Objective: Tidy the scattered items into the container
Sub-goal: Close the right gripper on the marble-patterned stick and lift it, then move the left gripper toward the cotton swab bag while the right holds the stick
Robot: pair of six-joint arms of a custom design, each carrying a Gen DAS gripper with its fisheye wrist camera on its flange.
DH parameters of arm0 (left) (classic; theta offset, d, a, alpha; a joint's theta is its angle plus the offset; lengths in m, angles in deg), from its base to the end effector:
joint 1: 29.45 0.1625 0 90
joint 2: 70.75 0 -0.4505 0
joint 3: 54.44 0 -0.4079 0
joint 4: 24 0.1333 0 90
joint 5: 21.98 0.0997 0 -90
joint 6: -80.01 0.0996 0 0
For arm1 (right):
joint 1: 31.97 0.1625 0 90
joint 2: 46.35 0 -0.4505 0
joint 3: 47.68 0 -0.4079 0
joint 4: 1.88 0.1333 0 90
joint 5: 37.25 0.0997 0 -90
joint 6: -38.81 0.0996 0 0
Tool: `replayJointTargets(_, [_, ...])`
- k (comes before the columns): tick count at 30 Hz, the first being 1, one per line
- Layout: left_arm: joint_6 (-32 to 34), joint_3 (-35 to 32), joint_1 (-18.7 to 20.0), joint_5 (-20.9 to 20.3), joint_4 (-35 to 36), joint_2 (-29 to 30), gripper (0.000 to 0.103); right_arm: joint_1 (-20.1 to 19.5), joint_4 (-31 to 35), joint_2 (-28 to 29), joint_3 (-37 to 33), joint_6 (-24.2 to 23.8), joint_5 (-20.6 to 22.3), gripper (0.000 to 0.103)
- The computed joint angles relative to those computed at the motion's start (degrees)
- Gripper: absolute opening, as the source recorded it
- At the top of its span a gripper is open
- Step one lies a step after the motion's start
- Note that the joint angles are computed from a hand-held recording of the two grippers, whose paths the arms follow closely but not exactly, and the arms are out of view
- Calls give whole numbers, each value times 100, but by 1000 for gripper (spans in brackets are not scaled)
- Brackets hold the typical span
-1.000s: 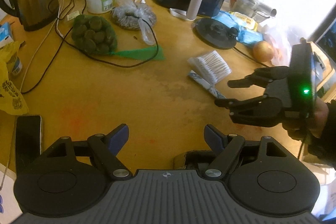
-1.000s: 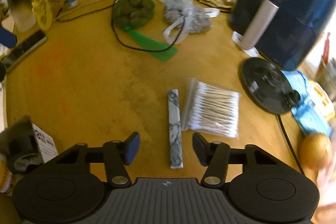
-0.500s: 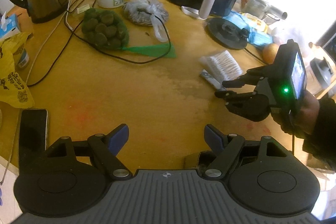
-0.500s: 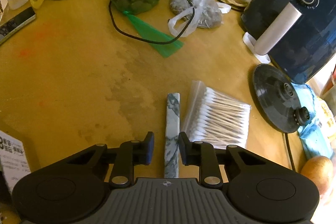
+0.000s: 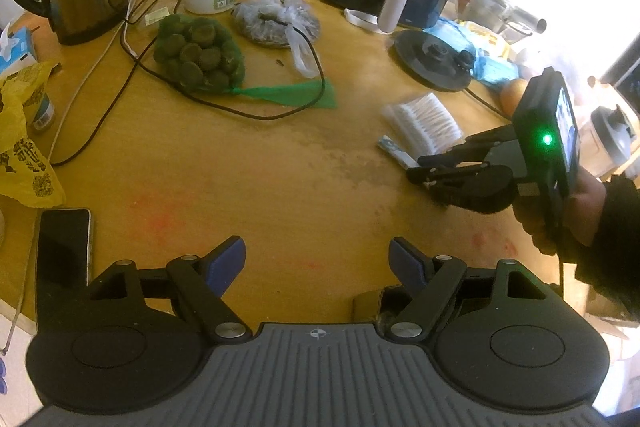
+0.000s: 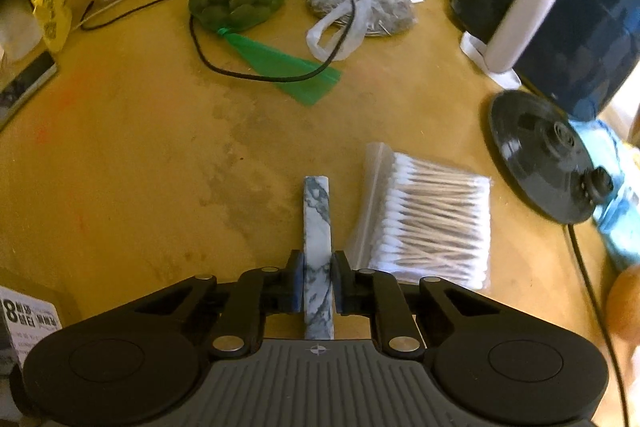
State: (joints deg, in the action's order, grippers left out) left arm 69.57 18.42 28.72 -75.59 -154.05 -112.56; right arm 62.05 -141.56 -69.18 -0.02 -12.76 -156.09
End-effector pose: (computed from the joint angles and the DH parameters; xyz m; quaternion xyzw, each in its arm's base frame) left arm -0.2565 -0.7780 0.1888 0.1517 0.9352 -0.1818 0.2635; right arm 0.1490 -0.9043 0.1287 0.3936 -0.8617 0.0927 0.3066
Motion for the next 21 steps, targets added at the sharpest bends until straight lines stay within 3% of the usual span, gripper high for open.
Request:
replayJointTargets(5, [75,12,-20,38,-4,-6,79,-68,482,34,-273,515,197,18])
replayJointTargets(16, [209,84,-81,170,-63,-74,79,-29,587,-135,-71,696,221,17])
replayJointTargets(21, [314,56,-93,167,-131,-51,79,-43,856,-415,107,1304,343,17])
